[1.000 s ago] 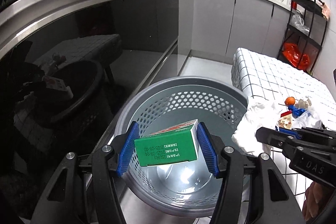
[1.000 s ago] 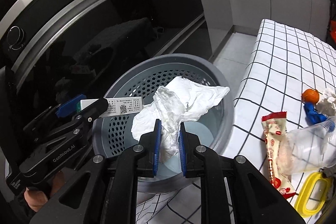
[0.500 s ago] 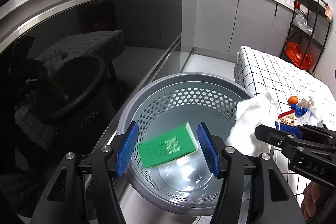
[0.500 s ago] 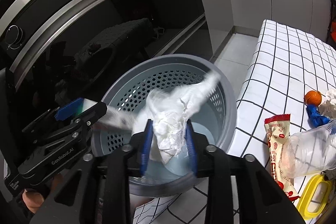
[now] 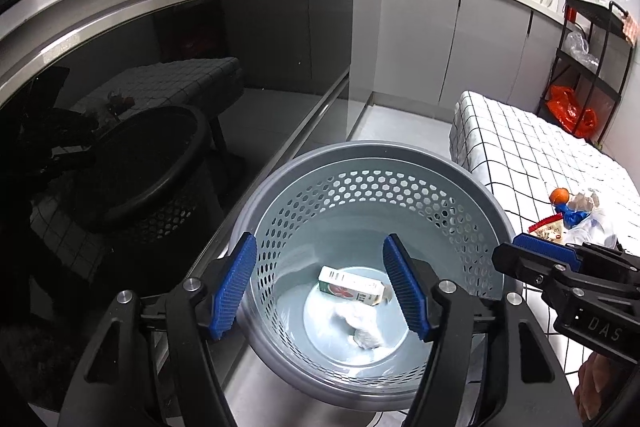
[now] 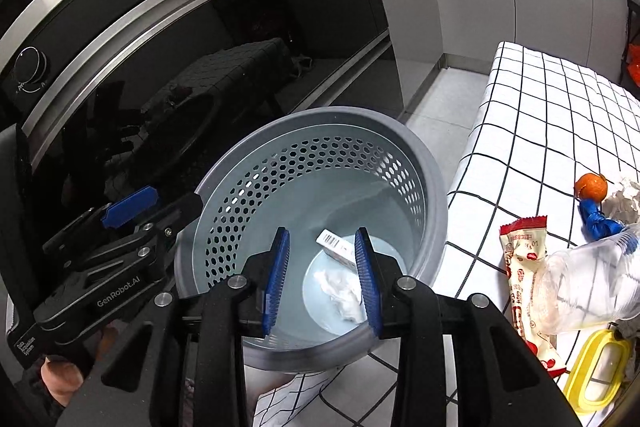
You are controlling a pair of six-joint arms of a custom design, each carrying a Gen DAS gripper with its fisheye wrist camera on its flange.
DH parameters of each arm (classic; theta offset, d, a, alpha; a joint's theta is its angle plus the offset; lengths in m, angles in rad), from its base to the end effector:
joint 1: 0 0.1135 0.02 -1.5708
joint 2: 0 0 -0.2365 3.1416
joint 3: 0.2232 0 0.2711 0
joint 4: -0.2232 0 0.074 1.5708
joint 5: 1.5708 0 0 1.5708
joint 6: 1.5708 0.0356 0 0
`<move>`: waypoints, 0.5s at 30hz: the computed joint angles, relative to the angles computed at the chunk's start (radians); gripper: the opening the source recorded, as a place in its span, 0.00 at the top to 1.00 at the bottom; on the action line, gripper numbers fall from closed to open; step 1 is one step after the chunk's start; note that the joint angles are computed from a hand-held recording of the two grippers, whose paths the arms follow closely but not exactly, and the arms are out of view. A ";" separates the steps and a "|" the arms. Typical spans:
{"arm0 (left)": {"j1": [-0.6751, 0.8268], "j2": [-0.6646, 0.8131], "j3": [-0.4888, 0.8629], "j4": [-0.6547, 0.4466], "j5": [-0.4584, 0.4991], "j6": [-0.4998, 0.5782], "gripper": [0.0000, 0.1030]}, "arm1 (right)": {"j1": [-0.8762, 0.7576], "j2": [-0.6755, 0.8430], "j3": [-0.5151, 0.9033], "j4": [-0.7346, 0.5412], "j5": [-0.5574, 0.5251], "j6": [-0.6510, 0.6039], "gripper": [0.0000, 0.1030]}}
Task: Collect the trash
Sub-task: 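Open the left tool to drop the box while the right tool drops the tissue into the basket, then move the right tool to the dark grey cloth and grasp it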
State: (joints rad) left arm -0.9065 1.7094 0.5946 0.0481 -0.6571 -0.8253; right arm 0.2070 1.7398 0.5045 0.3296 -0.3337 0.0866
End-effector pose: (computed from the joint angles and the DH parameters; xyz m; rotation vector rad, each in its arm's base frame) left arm 0.1850 -0.2010 0.0473 -0.1097 2.3350 0.0576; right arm 0.2618 0.0669 0.0321 -0.2932 2.4666 0.5384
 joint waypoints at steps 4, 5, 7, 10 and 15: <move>-0.014 -0.010 -0.001 -0.005 -0.010 -0.003 0.37 | -0.006 -0.036 -0.035 0.002 0.012 -0.001 0.68; -0.020 -0.014 -0.001 -0.007 -0.012 -0.005 0.37 | -0.010 -0.049 -0.047 0.003 0.013 -0.003 0.68; -0.032 -0.020 -0.001 -0.006 -0.016 -0.006 0.37 | -0.020 -0.074 -0.068 0.002 0.014 -0.004 0.68; -0.054 -0.025 0.005 -0.007 -0.027 -0.005 0.37 | -0.042 -0.128 -0.106 -0.005 0.015 -0.008 0.67; -0.092 -0.023 0.021 -0.012 -0.038 -0.002 0.35 | -0.093 -0.254 -0.192 -0.032 0.014 -0.027 0.62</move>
